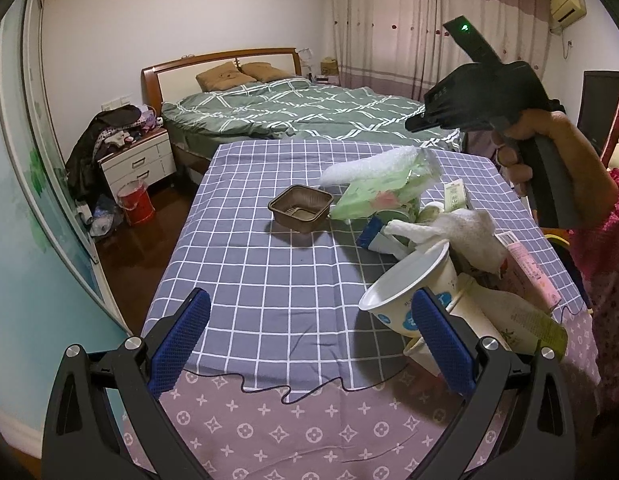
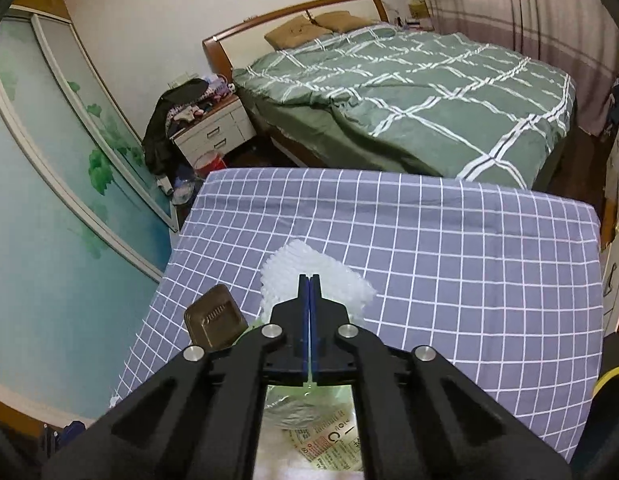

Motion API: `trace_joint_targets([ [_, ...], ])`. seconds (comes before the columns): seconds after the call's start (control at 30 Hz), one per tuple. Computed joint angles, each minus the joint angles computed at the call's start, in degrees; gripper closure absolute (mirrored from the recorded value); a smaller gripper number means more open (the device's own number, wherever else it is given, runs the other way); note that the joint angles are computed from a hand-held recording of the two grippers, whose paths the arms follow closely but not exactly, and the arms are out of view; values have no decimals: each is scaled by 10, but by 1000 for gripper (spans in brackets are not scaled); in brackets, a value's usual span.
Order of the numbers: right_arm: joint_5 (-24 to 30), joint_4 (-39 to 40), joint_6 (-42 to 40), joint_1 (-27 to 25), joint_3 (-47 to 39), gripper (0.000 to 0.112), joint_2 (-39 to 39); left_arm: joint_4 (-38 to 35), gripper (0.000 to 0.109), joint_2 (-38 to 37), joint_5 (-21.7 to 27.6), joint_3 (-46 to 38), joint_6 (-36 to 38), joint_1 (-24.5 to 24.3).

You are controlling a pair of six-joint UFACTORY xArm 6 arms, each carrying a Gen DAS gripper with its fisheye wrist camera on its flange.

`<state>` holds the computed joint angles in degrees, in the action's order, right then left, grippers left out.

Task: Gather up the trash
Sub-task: 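Reach the right tool into the pile and grasp the white bubble wrap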

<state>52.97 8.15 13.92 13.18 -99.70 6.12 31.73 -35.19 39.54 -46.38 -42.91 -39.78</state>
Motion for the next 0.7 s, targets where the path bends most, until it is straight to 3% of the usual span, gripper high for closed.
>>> trace_joint_targets([
  [0.07,8,-7,1,-2,-9,112,4,0,9,0,-2,0,1,0],
  [0.13,23,-9,19,-9,-21,102,13,4,9,1,-3,-2,2,-1],
  [0.2,23,-23,40,-15,-18,50,18,7,9,3,-4,-4,0,-2],
  [0.23,28,-32,46,-16,-23,48,24,7,9,3,-5,-4,0,-2],
  [0.47,79,31,33,-26,-81,48,86,-2,9,8,-4,-5,4,1],
  [0.53,88,43,30,-24,-93,64,100,-3,9,11,-4,-7,5,1],
  [0.57,96,45,29,-24,-101,94,106,-4,9,12,-5,-7,6,1],
  [0.6,95,48,27,-24,-101,99,107,-5,9,13,-5,-8,7,1],
  [0.7,31,42,22,-17,-51,100,66,-5,9,12,-5,-7,8,1],
])
